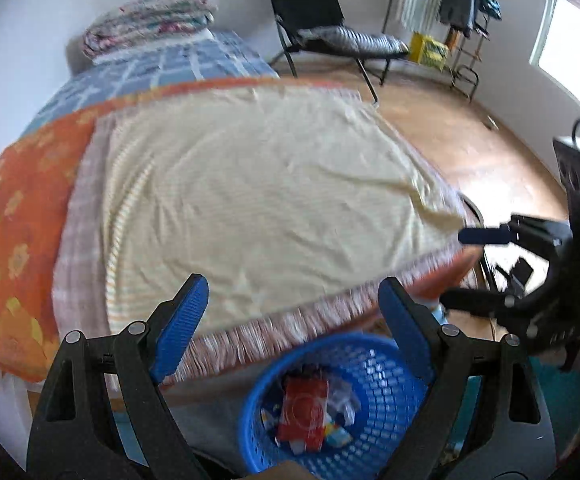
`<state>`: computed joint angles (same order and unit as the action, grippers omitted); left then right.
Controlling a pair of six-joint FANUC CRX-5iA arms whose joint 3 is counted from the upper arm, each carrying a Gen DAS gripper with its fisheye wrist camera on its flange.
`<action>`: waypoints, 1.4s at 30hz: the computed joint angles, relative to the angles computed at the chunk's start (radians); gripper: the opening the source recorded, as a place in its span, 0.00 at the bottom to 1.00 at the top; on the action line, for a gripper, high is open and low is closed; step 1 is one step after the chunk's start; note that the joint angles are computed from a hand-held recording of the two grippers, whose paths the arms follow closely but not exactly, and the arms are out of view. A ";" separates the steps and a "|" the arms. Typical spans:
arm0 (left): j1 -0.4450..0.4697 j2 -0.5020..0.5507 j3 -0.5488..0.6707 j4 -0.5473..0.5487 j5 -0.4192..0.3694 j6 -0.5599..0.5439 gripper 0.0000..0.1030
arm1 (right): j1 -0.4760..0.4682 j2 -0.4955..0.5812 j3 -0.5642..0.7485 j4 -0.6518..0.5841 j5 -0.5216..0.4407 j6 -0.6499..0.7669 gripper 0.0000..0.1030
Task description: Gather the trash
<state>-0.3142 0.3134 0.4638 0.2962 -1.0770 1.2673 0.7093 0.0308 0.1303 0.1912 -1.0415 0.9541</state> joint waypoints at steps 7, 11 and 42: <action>-0.009 0.038 0.107 -0.057 0.028 0.085 0.86 | -0.012 0.022 0.035 0.044 0.011 0.013 0.86; -0.011 0.051 0.138 -0.084 0.051 0.122 0.94 | -0.022 0.041 0.051 0.081 0.031 -0.016 0.89; -0.026 0.134 0.240 -0.213 0.006 0.289 0.98 | -0.075 0.129 0.081 0.186 0.142 -0.142 1.00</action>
